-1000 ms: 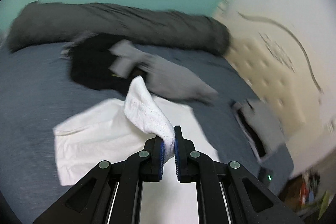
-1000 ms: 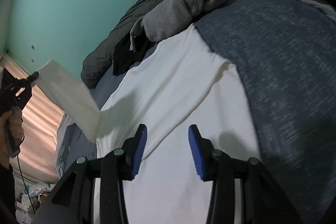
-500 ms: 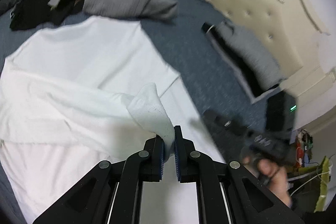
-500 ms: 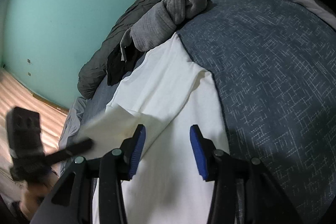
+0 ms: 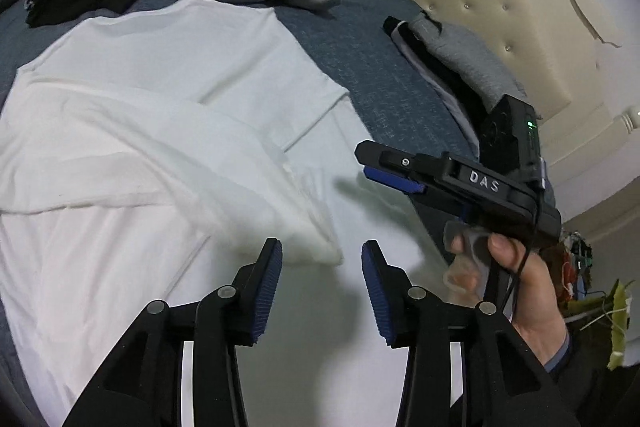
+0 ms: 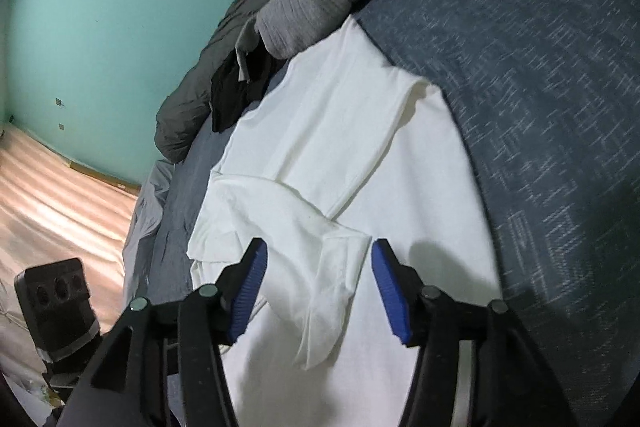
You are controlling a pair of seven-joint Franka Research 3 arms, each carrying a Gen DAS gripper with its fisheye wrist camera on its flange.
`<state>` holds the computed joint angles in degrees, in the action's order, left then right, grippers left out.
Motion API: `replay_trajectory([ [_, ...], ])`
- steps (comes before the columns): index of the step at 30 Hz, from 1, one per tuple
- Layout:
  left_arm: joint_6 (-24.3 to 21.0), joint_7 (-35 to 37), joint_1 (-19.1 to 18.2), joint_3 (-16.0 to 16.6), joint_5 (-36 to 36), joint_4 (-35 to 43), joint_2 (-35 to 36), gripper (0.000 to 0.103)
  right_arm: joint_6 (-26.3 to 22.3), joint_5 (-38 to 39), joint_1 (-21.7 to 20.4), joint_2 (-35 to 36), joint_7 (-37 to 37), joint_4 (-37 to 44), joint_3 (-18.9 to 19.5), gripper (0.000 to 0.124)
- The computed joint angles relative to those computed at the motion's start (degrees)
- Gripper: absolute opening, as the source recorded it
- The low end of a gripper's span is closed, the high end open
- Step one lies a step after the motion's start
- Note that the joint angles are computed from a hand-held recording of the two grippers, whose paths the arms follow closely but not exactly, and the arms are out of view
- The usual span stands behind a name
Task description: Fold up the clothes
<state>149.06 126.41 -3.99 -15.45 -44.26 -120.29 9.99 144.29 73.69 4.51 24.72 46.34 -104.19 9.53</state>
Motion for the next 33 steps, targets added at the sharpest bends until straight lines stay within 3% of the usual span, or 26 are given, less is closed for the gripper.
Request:
replay_trajectory([
  [8, 4.34, -4.74, 2.52, 2.38, 1.8, -3.87, 0.39, 0.045, 2.25, -10.1, 3.16, 0.31, 5.15, 0.56, -0.6, 0.058],
  [11, 4.6, -3.75, 4.38, 2.0, -0.81, -4.82, 0.23, 0.045, 4.96, -18.6, 6.05, 0.18, 7.62, 0.35, -1.44, 0.058],
  [15, 4.98, -2.06, 5.48, 2.36, -2.54, -6.84, -1.6, 0.045, 7.79, -34.39, 11.03, 1.18, 16.67, -0.02, -4.63, 0.056],
  [16, 5.08, -1.53, 5.59, 2.57, -3.02, -7.37, -2.17, 0.045, 9.07, -36.7, 11.61, 1.14, 18.12, -0.63, -4.9, 0.053],
  [18, 5.15, -1.01, 5.55, 3.04, -3.92, -8.0, -2.95, 0.045, 11.47, -41.4, 12.84, 1.08, 21.22, -1.83, -5.62, 0.028],
  [19, 5.17, -0.77, 5.51, 3.3, -4.35, -8.29, -3.33, 0.045, 12.43, -41.85, 12.27, 0.96, 21.5, -2.36, -4.96, 0.026],
  [23, 4.87, 0.02, 5.31, 4.55, -5.12, -9.48, -4.81, 0.045, 14.53, -37.36, 7.42, -0.3, 17.97, -4.55, -0.44, 0.007],
  [27, 4.82, 0.39, 5.28, 5.78, -5.59, -10.31, -5.73, 0.045, 15.27, -25.36, 1.89, -2.69, 9.75, -7.4, 4.26, 0.004],
  [33, 5.77, -2.09, 5.92, 7.22, -2.17, -9.92, -4.76, 0.045, 14.26, -11.58, 0.73, -4.85, 2.03, -9.07, 3.93, 0.004],
])
